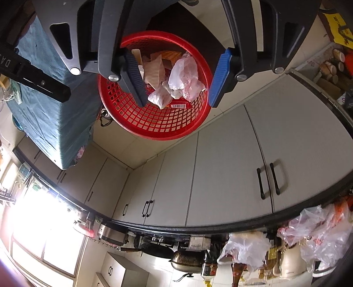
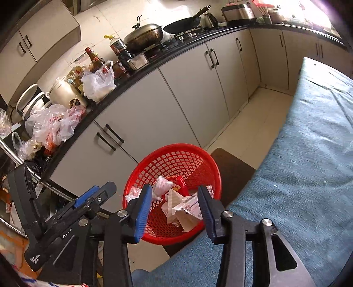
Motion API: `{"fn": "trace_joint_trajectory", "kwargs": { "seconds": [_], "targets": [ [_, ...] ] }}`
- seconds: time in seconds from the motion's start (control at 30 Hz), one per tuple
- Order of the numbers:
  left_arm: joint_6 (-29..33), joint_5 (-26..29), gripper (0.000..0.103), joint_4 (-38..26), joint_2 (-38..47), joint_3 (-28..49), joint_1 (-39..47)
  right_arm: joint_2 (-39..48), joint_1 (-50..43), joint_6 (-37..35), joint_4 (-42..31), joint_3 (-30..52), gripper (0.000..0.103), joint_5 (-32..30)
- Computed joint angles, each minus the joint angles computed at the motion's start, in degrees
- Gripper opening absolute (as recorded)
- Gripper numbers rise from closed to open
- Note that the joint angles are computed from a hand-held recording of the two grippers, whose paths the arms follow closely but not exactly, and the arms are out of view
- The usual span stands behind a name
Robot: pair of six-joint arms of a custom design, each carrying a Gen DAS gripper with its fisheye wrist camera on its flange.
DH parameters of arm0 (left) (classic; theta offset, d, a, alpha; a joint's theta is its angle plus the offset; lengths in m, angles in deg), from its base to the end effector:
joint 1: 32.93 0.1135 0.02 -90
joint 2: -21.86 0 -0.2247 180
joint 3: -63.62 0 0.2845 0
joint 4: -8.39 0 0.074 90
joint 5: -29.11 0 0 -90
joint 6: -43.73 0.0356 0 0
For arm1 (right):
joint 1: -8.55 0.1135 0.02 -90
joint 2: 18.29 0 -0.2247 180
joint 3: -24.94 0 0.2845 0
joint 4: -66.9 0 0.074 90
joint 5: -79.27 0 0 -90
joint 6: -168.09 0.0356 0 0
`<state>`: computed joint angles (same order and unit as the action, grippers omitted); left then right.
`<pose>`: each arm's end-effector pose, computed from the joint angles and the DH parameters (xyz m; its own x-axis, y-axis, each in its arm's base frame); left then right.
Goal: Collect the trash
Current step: 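Open both tools to drop the plastic bag and barcode box into the basket, then move both open tools back over the table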
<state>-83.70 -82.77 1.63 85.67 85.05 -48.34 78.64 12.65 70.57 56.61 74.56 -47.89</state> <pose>0.1973 -0.0406 0.0424 -0.5860 -0.4235 -0.6908 -0.4340 0.8840 -0.1738 0.2926 0.0425 0.0410 -0.7852 -0.1609 -0.5980 -0.4868 0.7572 0.4355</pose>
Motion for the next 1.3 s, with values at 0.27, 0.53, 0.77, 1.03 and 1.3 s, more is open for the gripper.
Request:
{"fn": "trace_joint_trajectory", "kwargs": {
  "seconds": [0.27,0.53,0.77,1.03,1.3],
  "targets": [
    [-4.7,-8.7,0.064,-11.7,-8.9,0.1,-9.5,-5.9,-5.8,-3.6,-3.0,-4.2,0.053,-2.5],
    [-9.8,-16.4,0.069,-19.6,-9.6,3.8,-19.3,-11.7,-13.6,-9.8,-7.6,-7.9,0.060,-5.1],
    [-13.9,-21.7,0.074,-24.1,-4.5,9.3,-27.2,-12.3,-23.3,-17.4,-12.7,-8.2,0.064,-8.1],
    [-16.6,-23.8,0.074,-26.4,2.2,15.2,-33.0,-9.4,-34.0,-25.8,-19.6,-4.8,0.065,-11.6],
    [-17.7,-25.2,0.074,-28.4,9.6,21.8,-37.4,-5.9,-42.2,-33.0,-26.2,-0.2,0.067,-14.2]
  ]
}}
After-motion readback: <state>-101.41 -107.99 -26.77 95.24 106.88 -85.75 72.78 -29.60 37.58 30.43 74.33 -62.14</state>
